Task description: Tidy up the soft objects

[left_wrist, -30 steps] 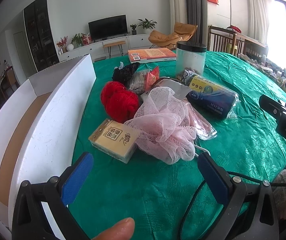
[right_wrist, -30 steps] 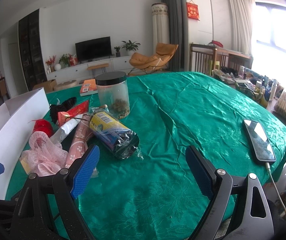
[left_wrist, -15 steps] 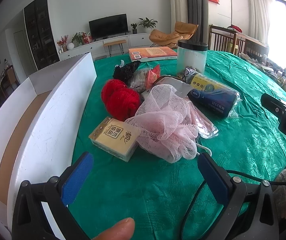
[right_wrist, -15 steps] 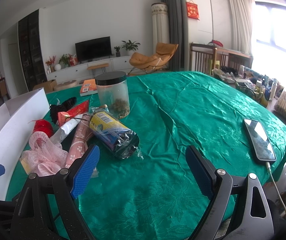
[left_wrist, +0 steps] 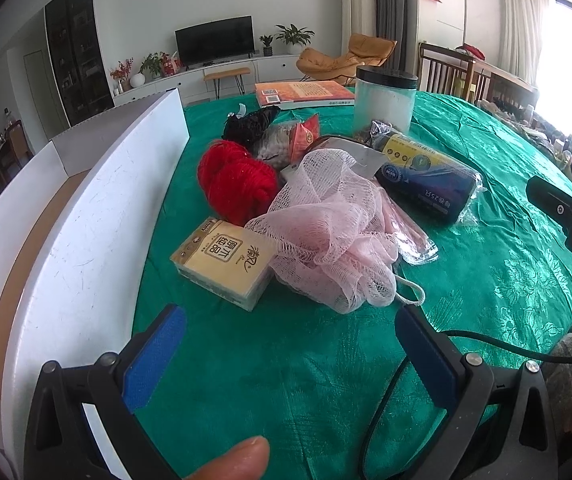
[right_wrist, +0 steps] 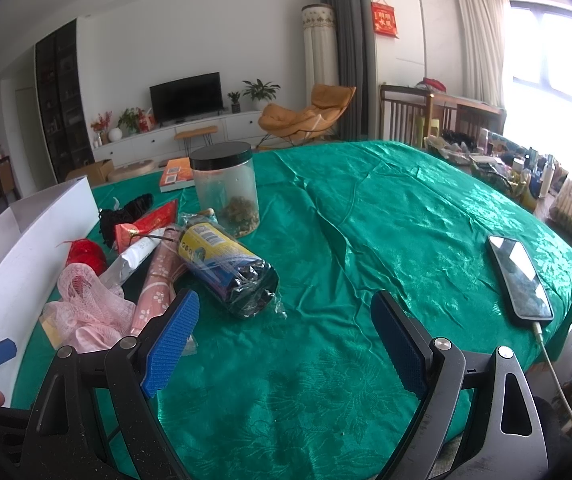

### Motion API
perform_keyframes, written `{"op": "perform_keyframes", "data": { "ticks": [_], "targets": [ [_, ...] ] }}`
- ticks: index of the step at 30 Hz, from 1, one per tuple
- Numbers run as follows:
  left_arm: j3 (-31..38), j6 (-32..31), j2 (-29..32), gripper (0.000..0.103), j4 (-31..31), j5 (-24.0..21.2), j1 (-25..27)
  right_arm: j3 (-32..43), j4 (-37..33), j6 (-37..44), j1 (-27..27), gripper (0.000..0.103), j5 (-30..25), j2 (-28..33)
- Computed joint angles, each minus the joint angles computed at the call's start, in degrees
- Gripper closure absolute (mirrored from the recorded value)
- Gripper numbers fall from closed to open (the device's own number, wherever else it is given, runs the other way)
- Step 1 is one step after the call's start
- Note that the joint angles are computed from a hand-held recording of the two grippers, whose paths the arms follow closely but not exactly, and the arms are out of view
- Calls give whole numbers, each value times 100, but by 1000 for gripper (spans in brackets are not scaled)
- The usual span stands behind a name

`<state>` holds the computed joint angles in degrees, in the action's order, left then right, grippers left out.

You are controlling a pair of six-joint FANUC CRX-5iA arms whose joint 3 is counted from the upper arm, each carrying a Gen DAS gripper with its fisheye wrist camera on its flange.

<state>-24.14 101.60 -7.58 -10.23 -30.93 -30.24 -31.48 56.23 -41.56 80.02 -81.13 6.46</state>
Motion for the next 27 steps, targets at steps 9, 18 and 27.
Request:
{"op": "perform_keyframes", "data": {
  "ticks": [9, 18, 27],
  "targets": [
    [-21, -164, 25, 0, 150, -52, 39, -2, -1, -6, -3, 13, 8, -3],
    [-9, -163, 44, 0, 140, -62, 34, -6, -3, -9, -5, 13, 16, -12],
    [-11, -177, 45, 0, 148, -59, 38, -10, -6, -12, -5, 13, 20, -18]
  ]
}}
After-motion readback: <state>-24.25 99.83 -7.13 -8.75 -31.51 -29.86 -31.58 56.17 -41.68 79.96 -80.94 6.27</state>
